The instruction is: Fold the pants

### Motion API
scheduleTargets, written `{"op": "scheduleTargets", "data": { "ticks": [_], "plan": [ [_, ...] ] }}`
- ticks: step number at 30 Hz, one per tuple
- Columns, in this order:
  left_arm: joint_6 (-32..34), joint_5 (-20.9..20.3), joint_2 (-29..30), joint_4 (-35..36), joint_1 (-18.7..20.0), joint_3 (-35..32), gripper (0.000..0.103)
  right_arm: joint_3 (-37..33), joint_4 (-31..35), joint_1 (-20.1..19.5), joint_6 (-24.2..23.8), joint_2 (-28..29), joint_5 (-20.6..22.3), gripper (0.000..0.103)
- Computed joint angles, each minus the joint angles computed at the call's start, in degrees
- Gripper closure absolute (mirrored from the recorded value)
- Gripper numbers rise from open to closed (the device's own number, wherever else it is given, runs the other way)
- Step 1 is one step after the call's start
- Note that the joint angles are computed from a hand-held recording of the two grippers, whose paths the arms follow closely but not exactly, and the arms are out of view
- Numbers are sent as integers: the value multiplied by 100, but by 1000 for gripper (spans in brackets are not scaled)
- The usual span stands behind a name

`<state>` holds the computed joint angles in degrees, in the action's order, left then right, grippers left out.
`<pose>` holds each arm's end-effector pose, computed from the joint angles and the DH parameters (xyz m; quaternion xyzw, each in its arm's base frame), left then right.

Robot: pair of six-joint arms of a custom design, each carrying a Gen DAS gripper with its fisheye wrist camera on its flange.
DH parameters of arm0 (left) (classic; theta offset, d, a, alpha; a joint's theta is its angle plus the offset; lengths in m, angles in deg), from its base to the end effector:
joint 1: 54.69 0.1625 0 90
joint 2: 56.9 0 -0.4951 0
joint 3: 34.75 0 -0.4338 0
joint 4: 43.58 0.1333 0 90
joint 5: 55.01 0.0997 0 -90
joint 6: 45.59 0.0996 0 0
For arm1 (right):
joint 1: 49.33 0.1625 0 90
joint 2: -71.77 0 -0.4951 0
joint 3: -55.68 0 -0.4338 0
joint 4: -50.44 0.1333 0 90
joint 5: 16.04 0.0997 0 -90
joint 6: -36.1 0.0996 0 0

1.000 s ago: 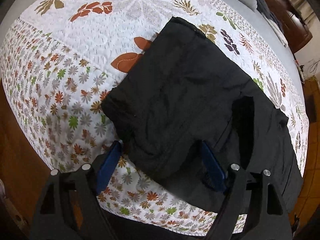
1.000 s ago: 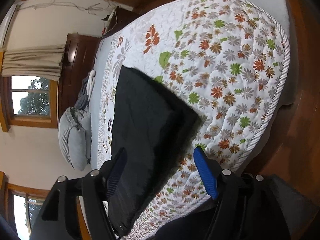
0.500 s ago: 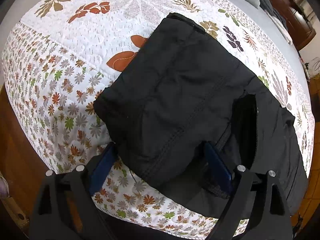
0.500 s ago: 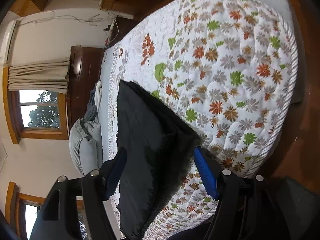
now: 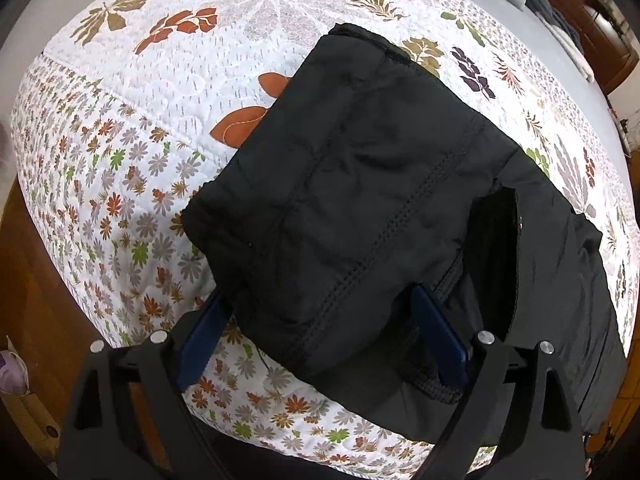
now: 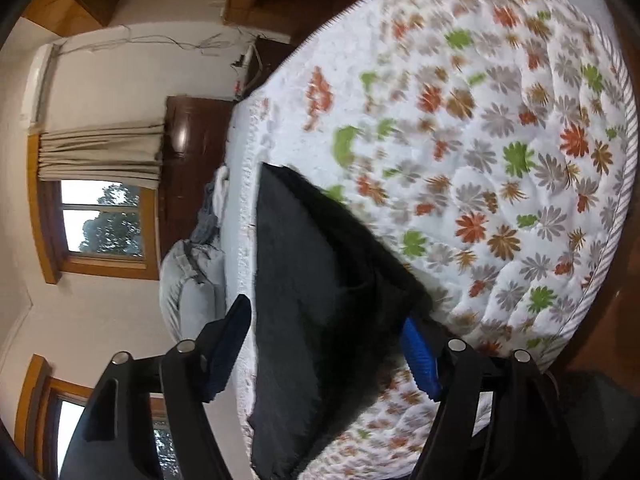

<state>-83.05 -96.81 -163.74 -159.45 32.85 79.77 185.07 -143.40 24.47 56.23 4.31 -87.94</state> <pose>0.1901 -0.4105 0.5464 -0.3326 0.8402 -0.2733 0.3297 0.0095 -0.5561 0.2331 0.2341 0.8938 -0.3479 0.1589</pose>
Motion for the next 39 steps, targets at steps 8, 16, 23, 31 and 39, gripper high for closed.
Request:
{"op": "scheduleTargets", "data": {
  "ticks": [8, 16, 23, 31, 39],
  "plan": [
    [-74, 34, 56, -26, 0, -13, 13, -64, -162, -25, 66, 196, 146, 51],
    [-23, 38, -9, -166, -18, 79, 13, -191, 97, 292, 20, 115, -454, 83],
    [112, -11, -75, -388, -16, 175, 12, -410, 378, 751, 149, 20, -1136, 84],
    [415, -127, -294, -1130, -2, 520, 11, -939, 958, 1495, 104, -3, -2035, 85],
    [558, -390, -626, -1744, 47, 837, 10, -1481, 1297, 2312, -185, 158, -2839, 85]
  ]
}}
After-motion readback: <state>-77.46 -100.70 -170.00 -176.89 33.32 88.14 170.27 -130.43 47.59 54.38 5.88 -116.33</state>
